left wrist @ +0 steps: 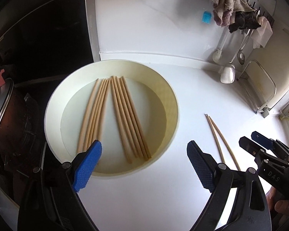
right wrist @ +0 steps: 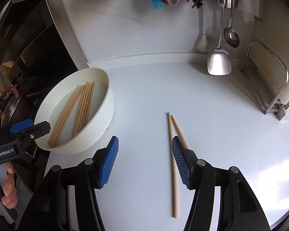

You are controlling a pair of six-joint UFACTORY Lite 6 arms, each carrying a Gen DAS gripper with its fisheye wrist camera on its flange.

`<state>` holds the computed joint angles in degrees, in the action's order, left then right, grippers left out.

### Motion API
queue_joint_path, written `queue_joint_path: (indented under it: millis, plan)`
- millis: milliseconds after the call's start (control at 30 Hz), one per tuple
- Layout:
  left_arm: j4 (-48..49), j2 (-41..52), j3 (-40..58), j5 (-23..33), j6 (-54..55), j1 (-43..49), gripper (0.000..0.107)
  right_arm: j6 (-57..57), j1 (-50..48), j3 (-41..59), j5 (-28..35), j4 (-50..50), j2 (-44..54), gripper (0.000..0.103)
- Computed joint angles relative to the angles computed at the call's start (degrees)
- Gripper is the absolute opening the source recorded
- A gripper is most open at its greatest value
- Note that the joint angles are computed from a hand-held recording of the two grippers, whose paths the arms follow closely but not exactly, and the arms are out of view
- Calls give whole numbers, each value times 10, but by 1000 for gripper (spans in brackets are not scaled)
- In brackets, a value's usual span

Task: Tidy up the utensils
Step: 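Move both tools back toward the last two chopsticks on the counter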

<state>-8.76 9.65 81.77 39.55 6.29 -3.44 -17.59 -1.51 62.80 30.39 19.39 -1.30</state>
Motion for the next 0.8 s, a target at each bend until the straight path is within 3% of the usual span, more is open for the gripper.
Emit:
queue_joint_path:
  millis: [400, 800]
  plan:
    - [105, -21, -60, -29, -185, -133, 88, -261, -163, -71, 3, 141, -20, 57]
    - [196, -8, -136, -119, -349, -226, 88, -485, -188, -134, -70, 287, 37, 57]
